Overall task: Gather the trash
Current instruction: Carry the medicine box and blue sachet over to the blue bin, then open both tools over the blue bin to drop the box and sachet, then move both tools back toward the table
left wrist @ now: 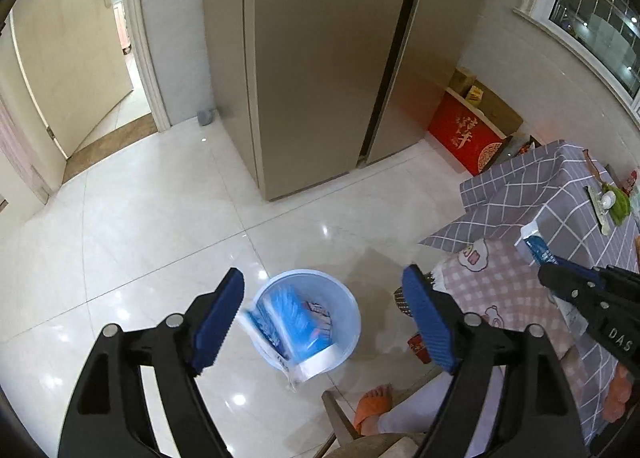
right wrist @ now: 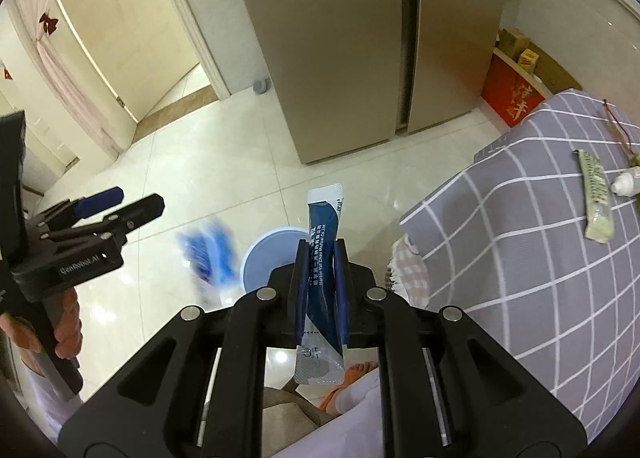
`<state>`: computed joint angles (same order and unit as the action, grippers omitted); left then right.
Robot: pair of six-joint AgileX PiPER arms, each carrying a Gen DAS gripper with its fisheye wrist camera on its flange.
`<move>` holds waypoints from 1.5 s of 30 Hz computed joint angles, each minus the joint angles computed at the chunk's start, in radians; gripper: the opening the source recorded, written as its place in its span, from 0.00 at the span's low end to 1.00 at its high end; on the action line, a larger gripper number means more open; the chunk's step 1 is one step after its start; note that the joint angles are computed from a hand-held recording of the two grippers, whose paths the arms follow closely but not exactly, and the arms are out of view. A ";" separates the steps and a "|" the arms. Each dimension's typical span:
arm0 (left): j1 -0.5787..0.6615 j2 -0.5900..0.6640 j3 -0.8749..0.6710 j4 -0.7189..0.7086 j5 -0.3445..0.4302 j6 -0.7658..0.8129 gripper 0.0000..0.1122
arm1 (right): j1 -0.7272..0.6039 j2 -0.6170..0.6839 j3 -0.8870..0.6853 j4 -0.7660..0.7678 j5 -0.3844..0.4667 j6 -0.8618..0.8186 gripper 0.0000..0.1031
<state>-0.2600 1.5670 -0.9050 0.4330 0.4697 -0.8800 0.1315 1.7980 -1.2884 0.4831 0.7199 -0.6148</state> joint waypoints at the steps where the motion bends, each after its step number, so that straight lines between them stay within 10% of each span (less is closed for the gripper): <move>1: 0.004 -0.003 0.007 0.002 0.000 -0.002 0.71 | 0.011 0.007 0.001 -0.009 -0.005 0.008 0.12; 17: 0.072 -0.090 0.163 0.056 -0.003 -0.054 0.71 | 0.182 0.103 -0.009 -0.084 -0.040 0.096 0.15; 18: 0.077 -0.091 0.170 0.056 0.000 -0.058 0.71 | 0.186 0.102 -0.006 -0.071 -0.053 0.077 0.21; 20: 0.086 -0.088 0.177 0.056 0.005 -0.060 0.71 | 0.214 0.092 0.017 -0.087 -0.122 0.075 0.94; 45: -0.021 -0.107 0.155 0.102 0.085 -0.161 0.72 | 0.124 -0.050 0.149 0.040 -0.121 -0.076 0.94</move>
<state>-0.2810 1.4598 -0.7496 0.5347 0.5549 -1.0405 0.2558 1.7477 -1.1398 0.5228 0.5991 -0.6908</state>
